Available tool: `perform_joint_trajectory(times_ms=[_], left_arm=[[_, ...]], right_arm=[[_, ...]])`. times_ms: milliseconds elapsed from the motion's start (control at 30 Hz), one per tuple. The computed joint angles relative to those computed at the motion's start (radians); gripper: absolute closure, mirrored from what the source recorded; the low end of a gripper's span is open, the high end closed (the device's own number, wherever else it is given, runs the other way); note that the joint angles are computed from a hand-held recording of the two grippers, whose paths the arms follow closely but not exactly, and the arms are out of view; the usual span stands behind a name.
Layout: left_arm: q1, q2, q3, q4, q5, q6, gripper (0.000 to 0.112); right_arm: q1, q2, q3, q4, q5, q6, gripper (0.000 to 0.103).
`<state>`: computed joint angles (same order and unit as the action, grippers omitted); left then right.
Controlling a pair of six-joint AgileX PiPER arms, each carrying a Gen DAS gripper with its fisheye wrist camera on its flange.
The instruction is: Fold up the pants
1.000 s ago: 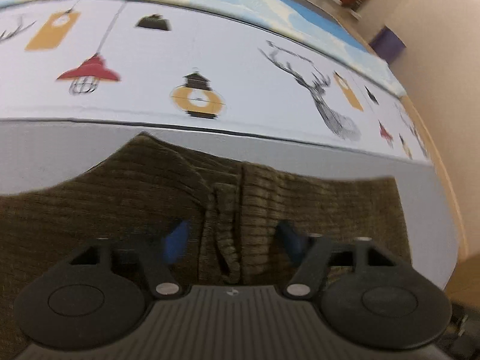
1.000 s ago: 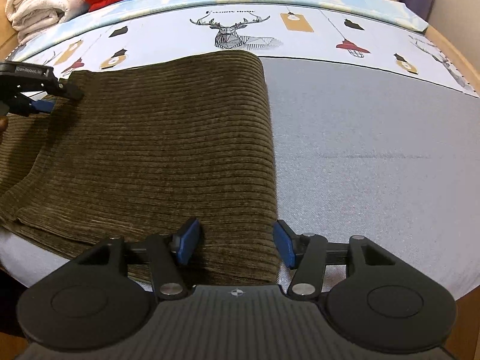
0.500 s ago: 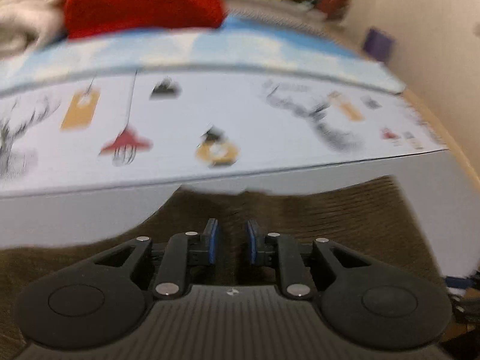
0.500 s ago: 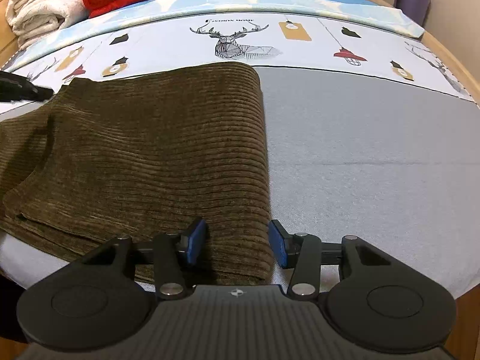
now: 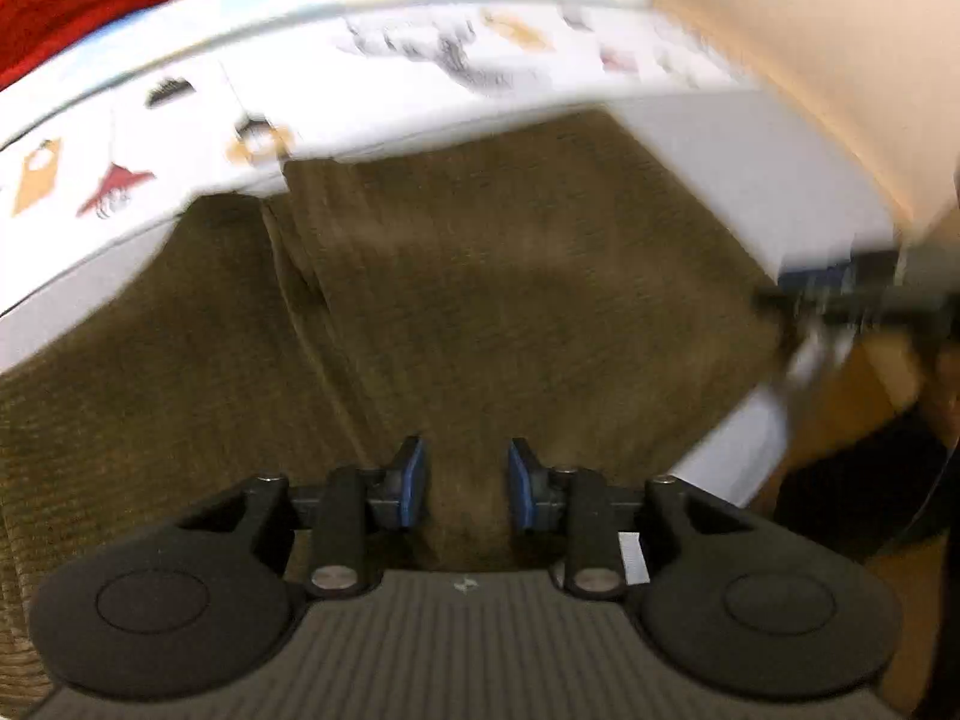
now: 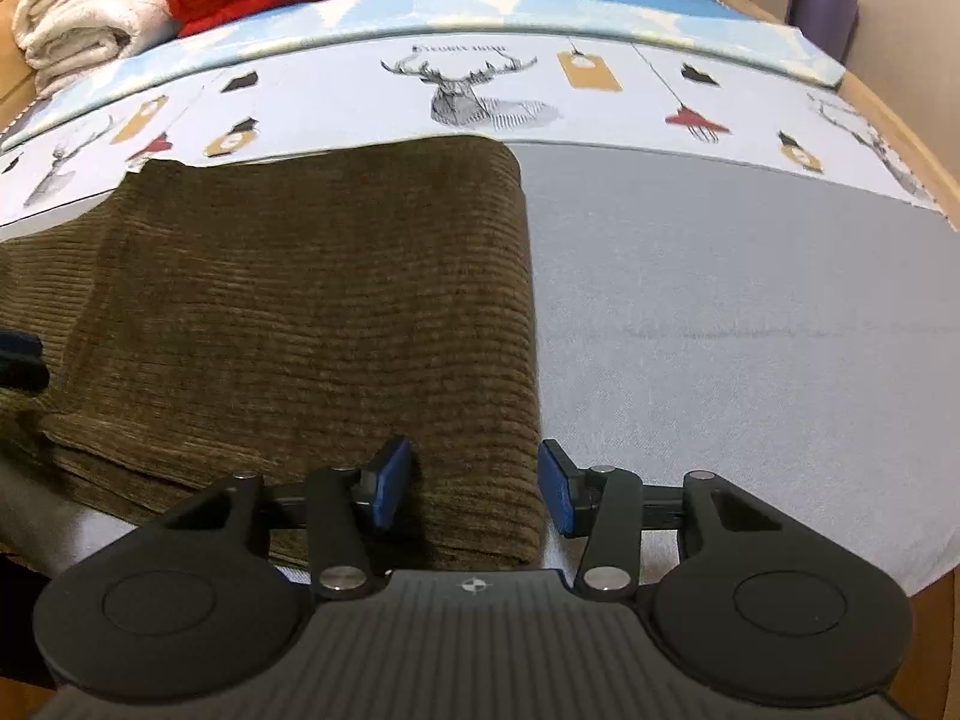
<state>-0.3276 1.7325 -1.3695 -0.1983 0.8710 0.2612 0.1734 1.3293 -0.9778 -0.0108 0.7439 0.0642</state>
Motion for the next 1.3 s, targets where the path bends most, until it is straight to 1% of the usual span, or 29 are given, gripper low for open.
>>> perform_joint_trajectory(times_ms=[33, 67, 133, 200, 233, 300, 400, 433, 467, 567, 633, 700, 767, 800, 833, 867, 900, 967, 1033, 1200, 1233, 1300], left_arm=[[-0.024, 0.009, 0.022, 0.066, -0.010, -0.017, 0.064], [-0.034, 0.005, 0.031, 0.097, -0.038, -0.039, 0.060], [-0.025, -0.010, 0.025, 0.103, -0.048, -0.092, 0.061], [0.007, -0.088, 0.097, 0.085, -0.114, -0.143, 0.061], [0.013, -0.124, 0.131, 0.098, -0.138, -0.165, 0.060], [0.036, -0.182, 0.183, 0.116, -0.189, -0.200, 0.060], [0.096, -0.280, 0.245, 0.132, -0.199, -0.255, 0.059], [0.146, -0.304, 0.265, 0.113, -0.199, -0.251, 0.058], [0.187, -0.313, 0.245, 0.095, -0.171, -0.256, 0.058], [0.386, -0.377, 0.301, -0.041, -0.139, -0.153, 0.057], [0.512, -0.409, 0.334, -0.078, -0.125, -0.111, 0.055], [0.622, -0.411, 0.335, -0.112, -0.096, -0.073, 0.055], [0.757, -0.393, 0.323, -0.200, -0.048, -0.010, 0.055], [0.804, -0.383, 0.322, -0.232, -0.035, 0.002, 0.054], [0.847, -0.370, 0.320, -0.250, -0.028, -0.001, 0.051], [0.879, -0.360, 0.313, -0.249, -0.017, -0.015, 0.050], [0.918, -0.346, 0.300, -0.252, 0.000, -0.019, 0.050], [0.964, -0.331, 0.286, -0.251, 0.011, -0.033, 0.050], [0.981, -0.296, 0.264, -0.259, 0.008, -0.043, 0.049], [1.007, -0.187, 0.229, -0.300, 0.024, -0.101, 0.048], [1.017, -0.163, 0.223, -0.318, 0.036, -0.113, 0.045], [1.007, -0.156, 0.256, -0.351, -0.007, -0.120, 0.040]], right_arm=[[0.010, 0.007, -0.003, -0.023, 0.009, 0.008, 0.054], [0.018, 0.015, -0.003, -0.039, 0.018, 0.010, 0.053], [0.036, 0.017, -0.008, -0.070, 0.031, 0.043, 0.053], [0.053, 0.005, -0.021, -0.096, 0.041, 0.079, 0.053], [0.059, -0.007, -0.025, -0.104, 0.035, 0.092, 0.053], [0.081, -0.041, -0.031, -0.142, 0.005, 0.145, 0.053], [0.110, -0.082, -0.062, -0.188, -0.042, 0.191, 0.053], [0.111, -0.085, -0.091, -0.179, -0.045, 0.174, 0.053], [0.103, -0.086, -0.127, -0.149, -0.052, 0.132, 0.053], [0.065, -0.083, -0.222, -0.039, -0.094, -0.008, 0.052], [0.049, -0.060, -0.270, 0.023, -0.098, -0.078, 0.052], [0.051, -0.031, -0.275, 0.047, -0.119, -0.074, 0.052], [0.076, -0.009, -0.233, 0.019, -0.158, -0.005, 0.052], [0.095, 0.020, -0.234, -0.007, -0.144, 0.046, 0.052], [0.114, 0.057, -0.262, -0.030, -0.104, 0.085, 0.053], [0.142, 0.073, -0.273, -0.054, -0.095, 0.129, 0.053], [0.157, 0.078, -0.273, -0.051, -0.114, 0.133, 0.053], [0.203, 0.091, -0.281, -0.086, -0.127, 0.141, 0.053], [0.236, 0.112, -0.294, -0.142, -0.115, 0.152, 0.053], [0.218, 0.155, -0.330, -0.111, -0.103, 0.158, 0.053], [0.214, 0.163, -0.344, -0.109, -0.094, 0.161, 0.053], [0.211, 0.175, -0.348, -0.109, -0.098, 0.167, 0.053]])
